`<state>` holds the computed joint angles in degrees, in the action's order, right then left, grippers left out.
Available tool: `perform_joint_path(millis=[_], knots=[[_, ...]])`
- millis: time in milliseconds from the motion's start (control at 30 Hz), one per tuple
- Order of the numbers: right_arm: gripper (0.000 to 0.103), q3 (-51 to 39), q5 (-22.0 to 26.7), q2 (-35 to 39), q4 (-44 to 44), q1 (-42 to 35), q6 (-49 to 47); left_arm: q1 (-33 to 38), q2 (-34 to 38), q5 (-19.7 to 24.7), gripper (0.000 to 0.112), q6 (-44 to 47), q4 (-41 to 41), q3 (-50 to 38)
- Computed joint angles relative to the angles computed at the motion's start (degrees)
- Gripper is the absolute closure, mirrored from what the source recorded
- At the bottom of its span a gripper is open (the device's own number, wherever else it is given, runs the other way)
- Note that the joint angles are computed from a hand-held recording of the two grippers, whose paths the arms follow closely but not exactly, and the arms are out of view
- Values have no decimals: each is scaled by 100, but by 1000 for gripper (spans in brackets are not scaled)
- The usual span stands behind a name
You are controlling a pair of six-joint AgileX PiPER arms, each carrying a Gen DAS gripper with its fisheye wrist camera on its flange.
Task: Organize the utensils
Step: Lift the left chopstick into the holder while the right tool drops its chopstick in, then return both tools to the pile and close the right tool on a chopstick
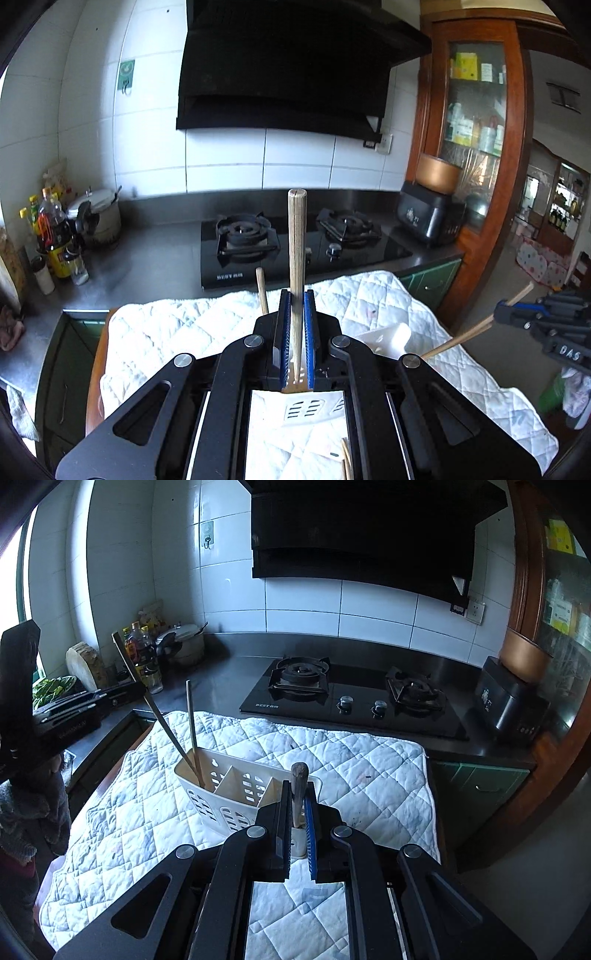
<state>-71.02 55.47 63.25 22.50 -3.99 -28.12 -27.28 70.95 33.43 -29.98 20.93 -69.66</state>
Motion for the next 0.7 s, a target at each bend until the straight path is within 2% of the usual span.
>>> perform_joint_path(millis=[267,433,600,700], knots=[[96,-107,-109,307,-416,388,412,267,253,-140,106,580,-695,181],[96,-24,-190,311,-380,363,406,261,240,-233,104,634,-696,306],[87,-18,-174,87,-159,129,253,156,23,-72,103,496,-575,298],[84,86,-58,-270,129,-138,5,42,-380,58,103,333,-446,436]])
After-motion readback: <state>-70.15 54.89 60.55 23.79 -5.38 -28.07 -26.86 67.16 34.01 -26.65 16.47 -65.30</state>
